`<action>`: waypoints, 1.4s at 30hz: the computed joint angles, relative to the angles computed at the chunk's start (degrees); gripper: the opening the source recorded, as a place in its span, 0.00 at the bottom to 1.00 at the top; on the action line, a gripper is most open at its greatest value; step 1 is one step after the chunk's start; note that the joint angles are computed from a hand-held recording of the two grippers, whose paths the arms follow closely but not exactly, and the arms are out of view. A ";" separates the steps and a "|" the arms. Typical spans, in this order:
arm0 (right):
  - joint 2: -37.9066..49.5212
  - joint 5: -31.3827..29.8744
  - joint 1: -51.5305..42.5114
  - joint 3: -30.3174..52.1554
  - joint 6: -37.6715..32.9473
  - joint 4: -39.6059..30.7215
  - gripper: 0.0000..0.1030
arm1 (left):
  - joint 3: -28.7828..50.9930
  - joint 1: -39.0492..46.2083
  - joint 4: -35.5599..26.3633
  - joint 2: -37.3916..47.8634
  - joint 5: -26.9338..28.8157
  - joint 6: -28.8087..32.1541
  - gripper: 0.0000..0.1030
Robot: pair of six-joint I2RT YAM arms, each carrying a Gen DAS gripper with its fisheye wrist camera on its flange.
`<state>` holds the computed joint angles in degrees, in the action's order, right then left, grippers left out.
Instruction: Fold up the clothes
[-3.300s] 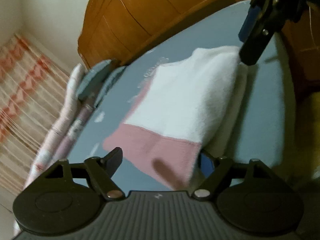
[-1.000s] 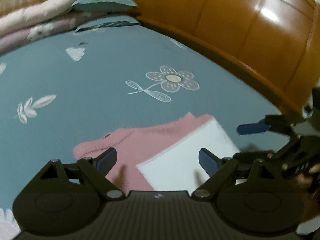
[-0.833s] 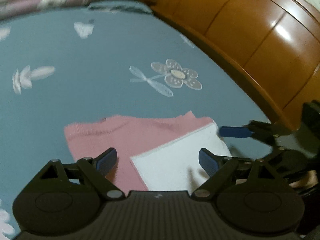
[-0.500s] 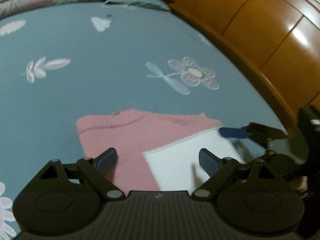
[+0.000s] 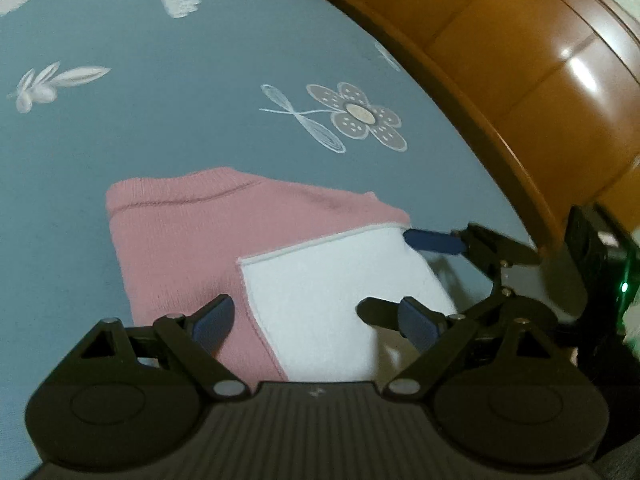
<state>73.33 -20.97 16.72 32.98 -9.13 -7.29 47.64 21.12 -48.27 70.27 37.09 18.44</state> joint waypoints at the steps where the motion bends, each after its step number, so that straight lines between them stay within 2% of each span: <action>1: -0.28 1.32 0.77 -0.33 0.05 0.33 1.00 | -0.43 -0.13 0.84 0.09 0.22 0.32 0.87; 5: -3.09 6.60 3.79 0.26 2.40 -2.87 1.00 | -0.04 0.21 -0.07 -0.83 1.26 0.90 0.87; 11: -18.00 8.19 5.81 -0.63 10.10 -14.46 1.00 | 5.51 6.39 -12.63 -1.95 5.77 16.51 0.87; 15: -26.09 17.64 16.15 -1.60 19.92 -21.79 1.00 | 7.05 10.38 -19.71 1.06 9.22 25.87 0.87; 18: -27.68 25.65 25.07 -2.70 28.42 -24.59 1.00 | 6.58 10.24 -20.76 3.79 8.12 28.99 0.88; 23: -25.38 34.46 32.65 -5.35 37.40 -23.07 1.00 | 6.48 9.43 -20.31 7.72 8.14 31.66 0.87; 29: -24.54 36.89 33.78 -4.39 42.26 -23.51 1.00 | 7.81 8.64 -21.56 9.04 7.57 32.67 0.88; 34: -26.15 39.77 36.83 -0.90 44.80 -28.81 1.00 | 9.05 8.32 -22.73 9.99 6.85 33.86 0.88; 37: -27.31 39.12 36.53 -0.67 45.07 -30.53 1.00 | 8.47 8.05 -21.95 9.12 6.72 32.34 0.88; 42: -28.71 32.01 30.04 -2.53 40.37 -29.31 1.00 | 5.92 8.06 -19.29 5.85 6.67 28.56 0.88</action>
